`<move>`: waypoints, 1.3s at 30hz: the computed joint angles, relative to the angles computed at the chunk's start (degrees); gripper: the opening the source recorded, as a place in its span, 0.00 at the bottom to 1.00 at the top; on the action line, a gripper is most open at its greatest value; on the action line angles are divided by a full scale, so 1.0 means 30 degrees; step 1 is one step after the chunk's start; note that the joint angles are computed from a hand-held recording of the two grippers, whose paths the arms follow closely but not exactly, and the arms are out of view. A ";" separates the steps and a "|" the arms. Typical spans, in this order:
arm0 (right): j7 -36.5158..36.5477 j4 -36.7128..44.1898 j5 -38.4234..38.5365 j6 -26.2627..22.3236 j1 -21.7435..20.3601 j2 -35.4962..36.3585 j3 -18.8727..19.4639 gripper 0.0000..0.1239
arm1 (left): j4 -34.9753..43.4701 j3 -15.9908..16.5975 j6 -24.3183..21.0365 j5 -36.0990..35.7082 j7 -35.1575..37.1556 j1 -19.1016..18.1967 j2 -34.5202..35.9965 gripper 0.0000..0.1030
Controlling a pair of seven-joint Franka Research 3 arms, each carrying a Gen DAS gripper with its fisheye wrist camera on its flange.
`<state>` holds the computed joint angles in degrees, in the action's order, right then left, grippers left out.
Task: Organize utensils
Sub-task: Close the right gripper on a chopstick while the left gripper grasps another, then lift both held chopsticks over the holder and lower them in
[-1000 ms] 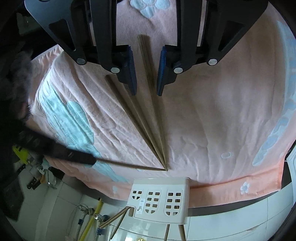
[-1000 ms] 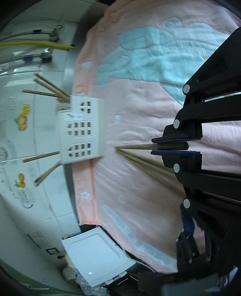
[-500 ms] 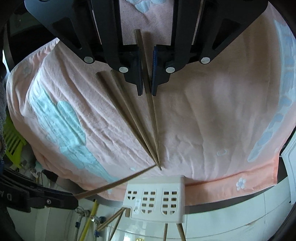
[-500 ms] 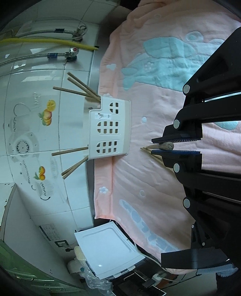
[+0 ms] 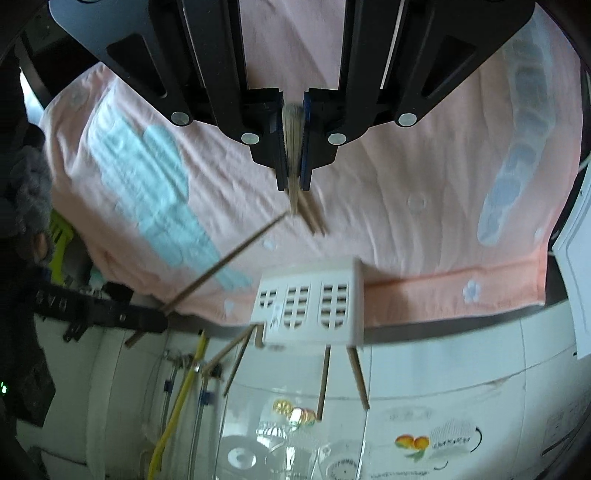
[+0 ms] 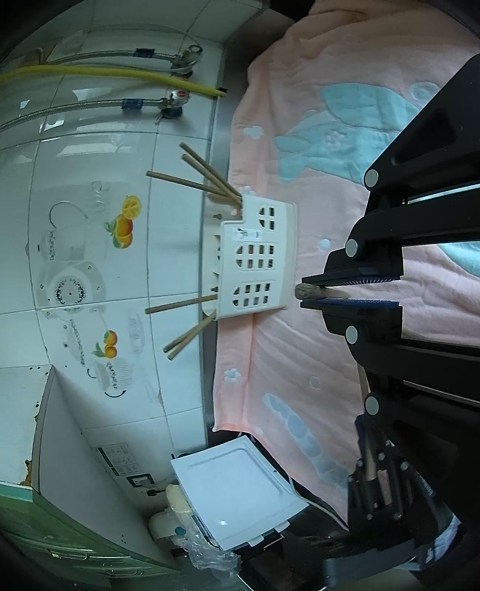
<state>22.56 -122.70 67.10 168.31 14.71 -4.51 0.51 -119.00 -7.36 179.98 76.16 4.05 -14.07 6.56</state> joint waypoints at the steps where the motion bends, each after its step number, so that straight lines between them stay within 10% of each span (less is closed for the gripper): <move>1: 0.0239 0.0204 -0.0358 -0.0078 -0.0060 0.0082 -0.0011 0.05 | 0.0203 -0.0006 0.0305 -0.0324 0.0393 0.0127 0.0110 0.05; 21: 0.7044 0.7587 -0.9119 -0.2843 -0.2147 0.3451 0.0050 0.05 | 0.3624 -0.4565 0.0247 -1.5890 1.7802 0.3438 0.1897 0.05; 36: 1.1144 1.2458 -1.3957 -0.3944 -0.2766 0.6377 0.0147 0.05 | 1.0376 0.1790 -0.1525 -1.3854 1.6693 -0.2492 0.4057 0.05; 39: 1.1675 1.3312 -1.4421 -0.4436 -0.2876 0.7134 0.0183 0.05 | 1.1701 0.1459 -0.2802 -1.3592 1.7014 -0.2316 0.4896 0.05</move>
